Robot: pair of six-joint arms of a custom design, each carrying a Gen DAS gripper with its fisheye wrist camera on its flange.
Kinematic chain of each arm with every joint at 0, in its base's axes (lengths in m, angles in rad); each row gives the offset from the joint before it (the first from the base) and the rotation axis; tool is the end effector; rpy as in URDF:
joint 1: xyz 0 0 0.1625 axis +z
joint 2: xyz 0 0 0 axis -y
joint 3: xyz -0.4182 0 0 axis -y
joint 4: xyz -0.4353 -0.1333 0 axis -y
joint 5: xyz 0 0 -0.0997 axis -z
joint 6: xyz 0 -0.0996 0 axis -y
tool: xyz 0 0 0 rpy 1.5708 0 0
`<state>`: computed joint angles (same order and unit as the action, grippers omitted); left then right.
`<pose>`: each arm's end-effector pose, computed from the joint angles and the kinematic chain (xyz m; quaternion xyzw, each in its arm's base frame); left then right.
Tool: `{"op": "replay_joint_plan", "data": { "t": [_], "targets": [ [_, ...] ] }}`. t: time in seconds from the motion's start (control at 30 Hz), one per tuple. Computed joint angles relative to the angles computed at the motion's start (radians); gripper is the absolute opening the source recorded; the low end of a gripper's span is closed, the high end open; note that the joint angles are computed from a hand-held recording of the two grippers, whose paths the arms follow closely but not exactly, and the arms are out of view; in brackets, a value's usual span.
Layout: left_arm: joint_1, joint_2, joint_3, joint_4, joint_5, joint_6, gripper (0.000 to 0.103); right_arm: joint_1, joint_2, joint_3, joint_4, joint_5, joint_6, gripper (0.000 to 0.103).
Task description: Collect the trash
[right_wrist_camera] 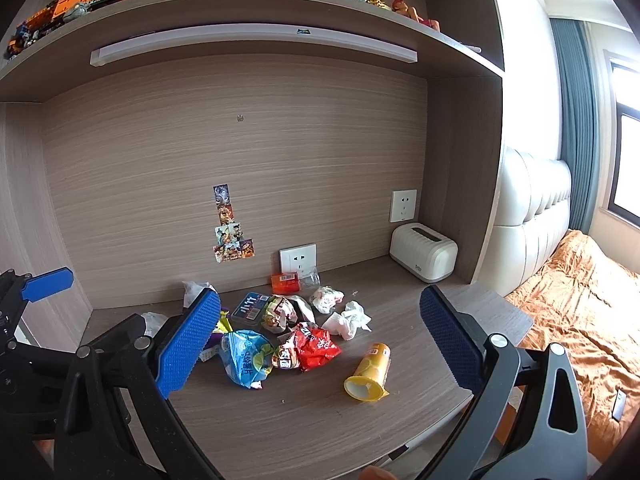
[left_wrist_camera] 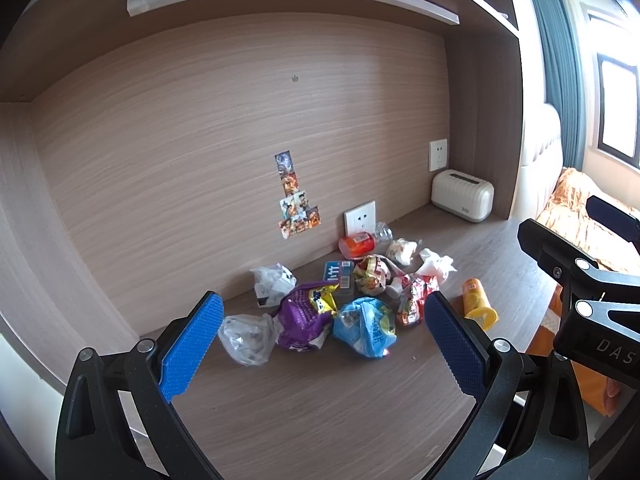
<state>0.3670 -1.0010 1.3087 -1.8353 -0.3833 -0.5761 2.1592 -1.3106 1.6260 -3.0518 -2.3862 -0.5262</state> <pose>-0.6083 -0.4756 0.3413 0.2673 0.7844 -0.4234 0.3660 0.3966 -0.4849 0.4963 0.2202 -0.7659 0.5153 0.3152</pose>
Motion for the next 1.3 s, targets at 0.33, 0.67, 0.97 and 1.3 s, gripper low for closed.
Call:
{"op": "replay_joint_plan", "data": {
  "t": [0.33, 0.67, 0.97, 1.3],
  "targets": [
    [0.014, -0.004, -0.002, 0.033, -0.012, -0.029, 0.099, -0.005, 0.013, -0.004, 0.026, -0.001, 0.018, 0.100],
    [0.058, -0.038, 0.006, 0.183, -0.013, -0.185, 0.099, -0.022, 0.067, -0.041, 0.106, 0.050, 0.044, 0.100],
    [0.147, -0.060, -0.015, 0.354, 0.000, -0.359, 0.099, -0.060, 0.168, -0.098, 0.168, 0.095, 0.042, 0.100],
    [0.261, -0.056, 0.014, 0.203, 0.006, -0.267, 0.099, -0.106, 0.320, -0.187, 0.208, 0.145, 0.035, 0.100]
  ]
}}
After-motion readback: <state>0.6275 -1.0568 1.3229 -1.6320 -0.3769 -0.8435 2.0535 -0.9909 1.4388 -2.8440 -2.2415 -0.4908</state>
